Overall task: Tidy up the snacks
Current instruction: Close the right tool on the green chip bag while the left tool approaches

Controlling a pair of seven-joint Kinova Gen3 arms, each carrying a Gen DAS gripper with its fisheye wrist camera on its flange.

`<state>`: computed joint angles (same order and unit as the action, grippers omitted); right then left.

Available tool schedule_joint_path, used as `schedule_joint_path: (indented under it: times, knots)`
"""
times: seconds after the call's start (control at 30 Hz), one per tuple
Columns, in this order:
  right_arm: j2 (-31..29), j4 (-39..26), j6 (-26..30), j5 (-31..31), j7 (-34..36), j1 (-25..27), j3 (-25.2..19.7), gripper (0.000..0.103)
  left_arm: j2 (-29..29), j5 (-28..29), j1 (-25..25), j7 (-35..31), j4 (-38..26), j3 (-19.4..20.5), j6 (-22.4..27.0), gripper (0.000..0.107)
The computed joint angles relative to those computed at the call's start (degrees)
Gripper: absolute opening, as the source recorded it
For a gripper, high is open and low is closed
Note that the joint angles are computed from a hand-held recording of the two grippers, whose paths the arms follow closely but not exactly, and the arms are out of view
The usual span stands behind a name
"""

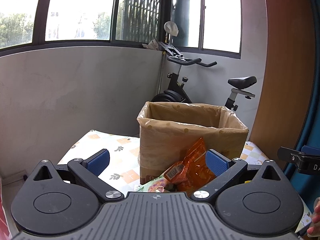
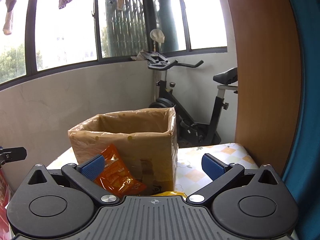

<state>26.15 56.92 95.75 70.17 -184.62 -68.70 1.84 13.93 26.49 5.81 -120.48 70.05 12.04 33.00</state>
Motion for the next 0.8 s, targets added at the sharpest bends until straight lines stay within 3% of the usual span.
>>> schedule_joint_path:
  times: [0.17,0.47,0.8]
  knots:
    - [1.0,4.8,-0.8,0.5,-5.5,0.3,-0.2,0.103,1.5,-4.2,1.5,3.8,0.4,-1.8,-0.7,0.102]
    - [3.9,5.1,-0.7,-6.3,-2.0,2.2,-1.4,0.103,4.5,-4.4,-0.3,4.3,0.2,-0.6,1.3,0.102]
    - [4.6,7.5,-4.1,-14.9,-4.9,4.6,-1.7,0.103,4.2,-7.1,1.2,4.9,6.7,-0.8,-5.3,0.102]
